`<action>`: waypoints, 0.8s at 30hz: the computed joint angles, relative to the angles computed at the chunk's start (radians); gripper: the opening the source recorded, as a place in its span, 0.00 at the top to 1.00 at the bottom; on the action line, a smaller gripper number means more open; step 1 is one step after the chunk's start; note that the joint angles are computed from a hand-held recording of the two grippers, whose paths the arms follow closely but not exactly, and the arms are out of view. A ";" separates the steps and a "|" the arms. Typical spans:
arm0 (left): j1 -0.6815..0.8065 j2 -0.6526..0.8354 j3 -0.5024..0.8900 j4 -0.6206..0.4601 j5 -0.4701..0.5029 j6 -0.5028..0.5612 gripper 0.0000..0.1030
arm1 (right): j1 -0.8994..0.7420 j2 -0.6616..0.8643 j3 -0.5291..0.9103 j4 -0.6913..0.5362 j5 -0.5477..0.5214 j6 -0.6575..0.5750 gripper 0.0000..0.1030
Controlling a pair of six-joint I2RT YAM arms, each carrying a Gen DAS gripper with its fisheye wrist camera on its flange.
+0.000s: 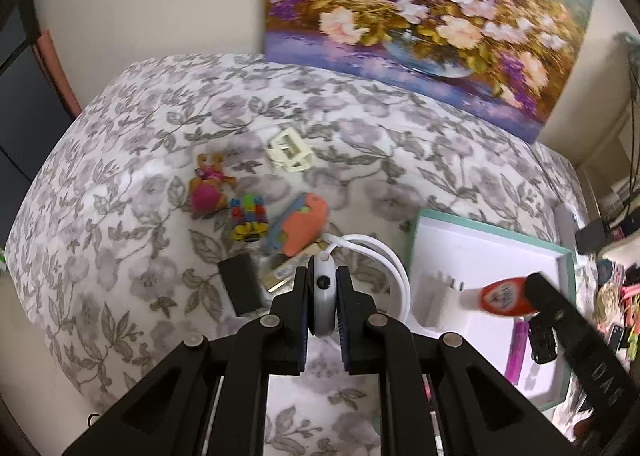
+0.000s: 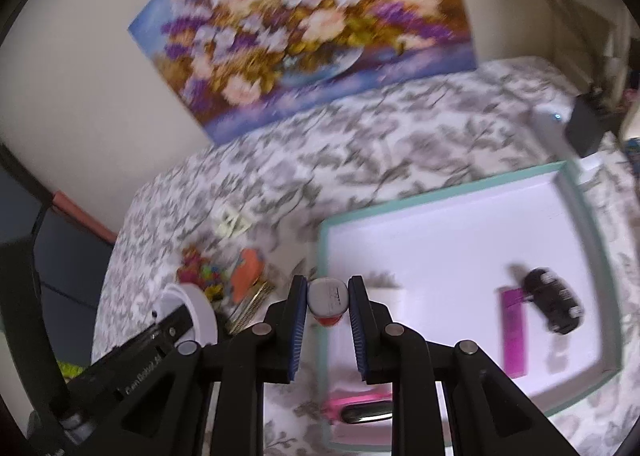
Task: Organize rigid objects
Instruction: 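Grasp the white earbud case with the left gripper while the right gripper grasps the red-white bottle, then carry the earbud case and bottle into the tray and open both grippers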
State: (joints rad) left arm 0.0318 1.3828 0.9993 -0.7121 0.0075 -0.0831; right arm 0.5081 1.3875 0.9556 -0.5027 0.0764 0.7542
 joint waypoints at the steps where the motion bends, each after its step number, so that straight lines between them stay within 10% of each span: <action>1: -0.012 -0.002 -0.001 -0.001 -0.003 -0.003 0.88 | -0.006 -0.014 0.000 -0.018 0.023 -0.003 0.78; 24: -0.463 0.247 0.066 0.088 -0.137 -0.136 0.87 | -0.367 -0.061 -0.137 -0.027 0.044 -0.088 0.78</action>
State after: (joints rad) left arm -0.4307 1.6301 1.0657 -0.6241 -0.1291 -0.2187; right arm 0.1412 1.3266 0.8183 -0.5299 0.1200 0.6663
